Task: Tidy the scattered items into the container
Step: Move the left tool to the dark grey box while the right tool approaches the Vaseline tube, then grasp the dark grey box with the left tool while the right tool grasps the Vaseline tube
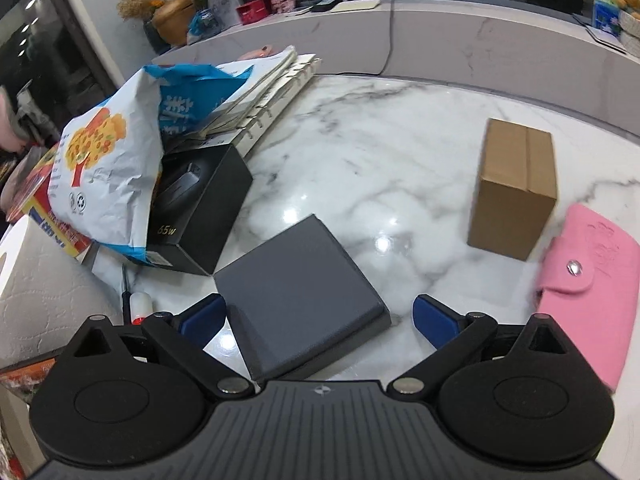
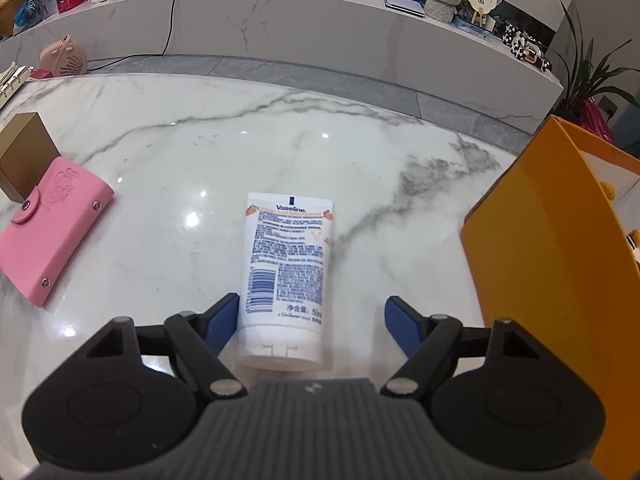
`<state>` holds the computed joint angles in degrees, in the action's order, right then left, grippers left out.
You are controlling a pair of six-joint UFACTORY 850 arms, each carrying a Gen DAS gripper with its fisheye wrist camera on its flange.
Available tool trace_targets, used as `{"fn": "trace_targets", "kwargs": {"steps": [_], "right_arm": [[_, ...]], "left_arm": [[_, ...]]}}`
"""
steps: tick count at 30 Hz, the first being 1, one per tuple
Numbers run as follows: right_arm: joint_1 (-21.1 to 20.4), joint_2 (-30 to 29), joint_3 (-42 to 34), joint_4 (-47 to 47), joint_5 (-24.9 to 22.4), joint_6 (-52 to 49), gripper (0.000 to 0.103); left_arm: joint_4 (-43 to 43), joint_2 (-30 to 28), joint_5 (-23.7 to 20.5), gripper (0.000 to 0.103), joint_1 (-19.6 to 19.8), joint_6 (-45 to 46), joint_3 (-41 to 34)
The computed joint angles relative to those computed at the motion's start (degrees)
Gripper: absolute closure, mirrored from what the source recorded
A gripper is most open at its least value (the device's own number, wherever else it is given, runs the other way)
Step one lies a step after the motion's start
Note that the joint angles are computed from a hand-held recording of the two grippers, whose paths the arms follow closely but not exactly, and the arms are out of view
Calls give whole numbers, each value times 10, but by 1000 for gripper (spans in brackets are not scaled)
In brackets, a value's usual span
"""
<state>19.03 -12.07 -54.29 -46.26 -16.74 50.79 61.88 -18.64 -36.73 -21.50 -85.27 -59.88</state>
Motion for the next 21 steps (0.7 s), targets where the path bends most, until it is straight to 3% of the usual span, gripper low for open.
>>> {"fn": "trace_targets", "kwargs": {"steps": [4, 8, 11, 13, 16, 18, 21], "right_arm": [[0, 3, 4, -9, 2, 7, 23], [-2, 2, 4, -3, 4, 1, 22], [-3, 2, 4, -1, 8, -4, 22], [-5, 2, 5, 0, 11, -6, 21], [-7, 0, 6, -2, 15, -2, 20], [-6, 1, 7, -9, 15, 5, 20], [-4, 2, 9, -17, 14, 10, 24]], "left_arm": [[-72, -13, -7, 0, 14, -13, -21], [-58, -31, -40, 0, 16, -75, -37], [-38, -31, -24, 0, 17, -74, -37], [-36, -30, -19, 9, 15, -61, -38], [-55, -31, -8, 7, 18, -60, -41], [-82, -27, 16, 0, 26, -59, -38], [-88, -22, 35, 2, 28, -44, -33]]}}
